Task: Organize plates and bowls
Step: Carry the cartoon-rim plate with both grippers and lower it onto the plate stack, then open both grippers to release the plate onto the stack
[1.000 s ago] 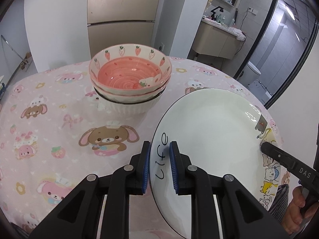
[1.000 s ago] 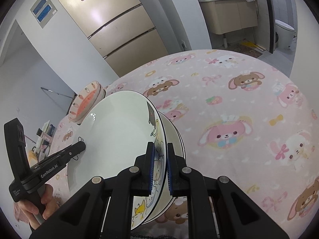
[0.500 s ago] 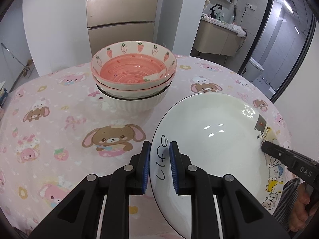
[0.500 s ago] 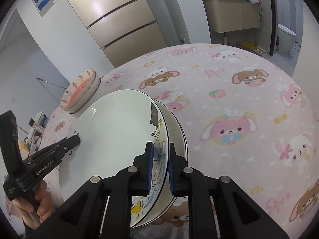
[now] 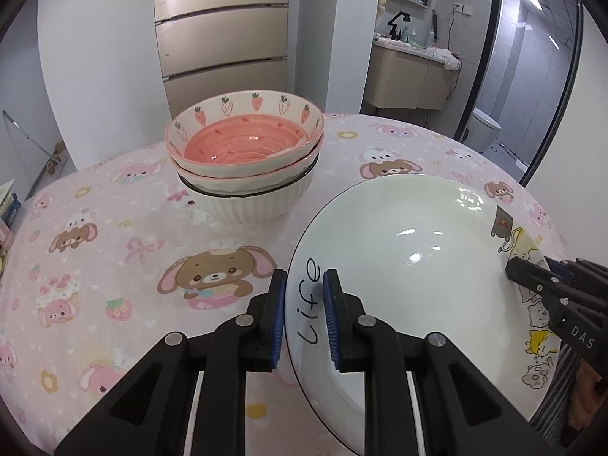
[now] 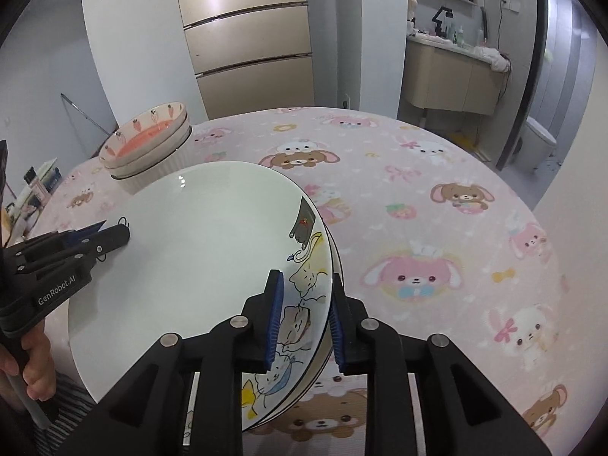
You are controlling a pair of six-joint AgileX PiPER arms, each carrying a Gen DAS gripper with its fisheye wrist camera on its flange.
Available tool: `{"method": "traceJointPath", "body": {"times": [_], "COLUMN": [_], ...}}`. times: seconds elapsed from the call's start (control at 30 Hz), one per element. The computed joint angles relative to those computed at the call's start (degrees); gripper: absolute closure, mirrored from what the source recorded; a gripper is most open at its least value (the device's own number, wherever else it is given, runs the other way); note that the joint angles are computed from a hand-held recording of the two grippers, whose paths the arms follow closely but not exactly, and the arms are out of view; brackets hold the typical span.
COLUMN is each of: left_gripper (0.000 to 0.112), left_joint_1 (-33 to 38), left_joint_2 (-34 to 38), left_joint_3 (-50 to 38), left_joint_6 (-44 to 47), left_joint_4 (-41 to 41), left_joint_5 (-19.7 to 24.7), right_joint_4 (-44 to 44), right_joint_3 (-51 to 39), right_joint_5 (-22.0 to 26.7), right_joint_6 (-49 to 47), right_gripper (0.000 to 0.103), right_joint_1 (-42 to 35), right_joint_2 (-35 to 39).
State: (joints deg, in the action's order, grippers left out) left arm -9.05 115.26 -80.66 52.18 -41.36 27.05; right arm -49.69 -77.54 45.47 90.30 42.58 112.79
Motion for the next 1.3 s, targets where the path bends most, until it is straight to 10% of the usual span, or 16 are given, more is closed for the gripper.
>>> {"method": "traceJointPath", "body": {"times": [0.37, 0.93, 1.13, 1.3], "left_gripper": [0.095, 0.094, 0.067, 0.044], "left_joint_1": [-1.61, -2.88, -2.11, -1.42], "left_joint_2": [-0.90, -2.51, -2.70, -4.43], "left_joint_3": [2.61, 7.35, 7.79, 10.51], "left_joint_6": [2.53, 13.48, 16.89, 33.70], "left_joint_4": [0.23, -8.43, -13.13, -30.22], "left_joint_5": [-3.80, -10.57, -11.42, -12.24], "right_joint_4": [-2.02, -1.88, -0.36, -1.14], "right_joint_3": [-4.23, -5.07, -2.60, -1.97], "right_joint_5": [9.53, 10.75, 5.96, 5.83], "right_joint_6": [-2.73, -4.15, -3.86, -2.10], "right_gripper": [0.079, 0.079, 0.076, 0.041], "right_joint_1": [2.90, 3.19, 1.44, 1.40], "right_joint_2": [3.09, 4.84, 3.27, 3.04]}}
